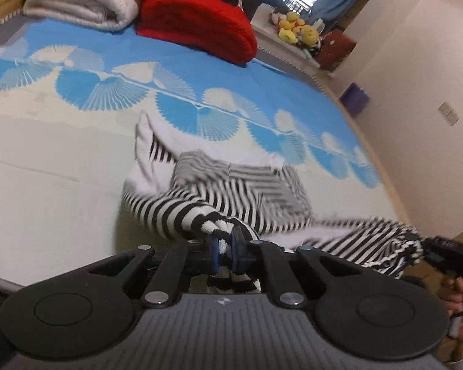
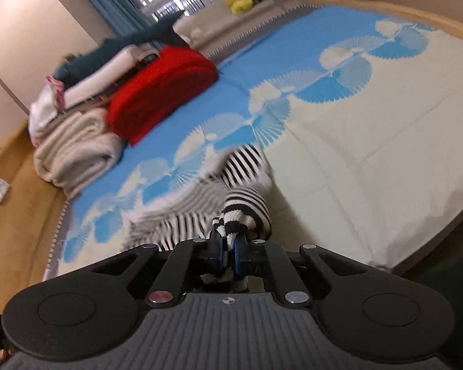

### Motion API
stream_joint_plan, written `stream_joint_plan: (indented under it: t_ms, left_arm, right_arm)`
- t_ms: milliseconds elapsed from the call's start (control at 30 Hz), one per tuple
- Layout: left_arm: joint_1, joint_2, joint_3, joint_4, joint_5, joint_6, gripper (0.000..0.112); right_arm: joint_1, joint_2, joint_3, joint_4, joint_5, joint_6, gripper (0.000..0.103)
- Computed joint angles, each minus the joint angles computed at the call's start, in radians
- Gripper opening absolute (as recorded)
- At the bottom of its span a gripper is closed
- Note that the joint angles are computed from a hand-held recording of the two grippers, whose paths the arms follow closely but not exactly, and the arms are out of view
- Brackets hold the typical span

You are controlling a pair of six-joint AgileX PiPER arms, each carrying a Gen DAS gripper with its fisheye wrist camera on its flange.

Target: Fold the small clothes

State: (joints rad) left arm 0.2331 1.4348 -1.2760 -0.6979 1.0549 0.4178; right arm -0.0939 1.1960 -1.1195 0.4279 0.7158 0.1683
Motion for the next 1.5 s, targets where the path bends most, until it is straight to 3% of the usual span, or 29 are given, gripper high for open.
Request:
stream_joint_plan:
  t_ms: [133, 233, 333, 467, 567, 633, 767, 833, 967, 1033, 1133, 1233, 1300, 1400, 1500]
  left_arm:
    - [-0.020, 0.152, -0.095, -0.006, -0.032, -0.045, 0.008]
    - [-0.071, 0.351, -0.261, 0.042, -0.091, -0.091, 0.008]
    - [-0.098, 0.591, -0.515, 0.103, -0.074, -0.195, 0.008]
    - [-0.097, 0.822, -0.751, 0.102, -0.048, -0.238, 0.009]
    - [-0.097, 0.925, -0.868, 0.127, 0.006, -0.335, 0.009]
    - [-0.089, 0.945, -0.898, 0.070, -0.015, -0.349, 0.009]
    - [-0.094, 1.006, -1.018, 0.086, 0.011, -0.420, 0.014]
    - [-0.091, 0.979, -0.985, 0.086, -0.028, -0.420, 0.018]
    - [-0.069, 0.877, -0.846, 0.048, -0.127, -0.340, 0.029]
    - [-0.060, 0.849, -0.810, 0.048, -0.138, -0.303, 0.029]
    - [-0.066, 0.819, -0.771, 0.070, -0.122, -0.233, 0.048]
    - [-0.096, 0.794, -0.725, 0.121, -0.124, -0.130, 0.063]
    - [-0.127, 0.763, -0.654, 0.175, -0.183, -0.064, 0.074]
    - [-0.185, 0.754, -0.609, 0.327, -0.257, -0.089, 0.076]
    - [-0.222, 0.774, -0.619, 0.416, -0.302, -0.137, 0.079]
  right_arm:
    - [-0.025, 0.058, -0.027, 0.057, -0.019, -0.055, 0.006]
    - [-0.012, 0.228, -0.126, 0.092, -0.072, -0.103, 0.006]
    - [0.003, 0.452, -0.308, 0.122, -0.103, -0.190, 0.006]
    - [0.009, 0.762, -0.633, 0.037, -0.023, -0.143, 0.007]
    - [0.019, 0.897, -0.776, -0.042, 0.040, -0.060, 0.007]
    - [0.026, 0.964, -0.866, -0.084, 0.101, 0.006, 0.007]
    - [0.044, 1.049, -0.999, -0.155, 0.134, 0.070, 0.009]
    - [0.045, 1.077, -1.043, -0.179, 0.139, 0.092, 0.011]
    - [0.016, 1.048, -0.980, -0.102, 0.054, 0.077, 0.015]
    - [0.005, 1.015, -0.921, -0.090, 0.005, 0.062, 0.026]
    - [-0.010, 0.958, -0.824, -0.110, -0.072, 0.074, 0.028]
    - [-0.032, 0.911, -0.746, -0.043, -0.108, -0.034, 0.028]
    - [-0.033, 0.901, -0.731, 0.012, -0.082, -0.174, 0.028]
    - [-0.007, 0.910, -0.742, 0.016, -0.010, -0.345, 0.044]
    - [0.057, 0.930, -0.755, -0.114, 0.001, -0.401, 0.046]
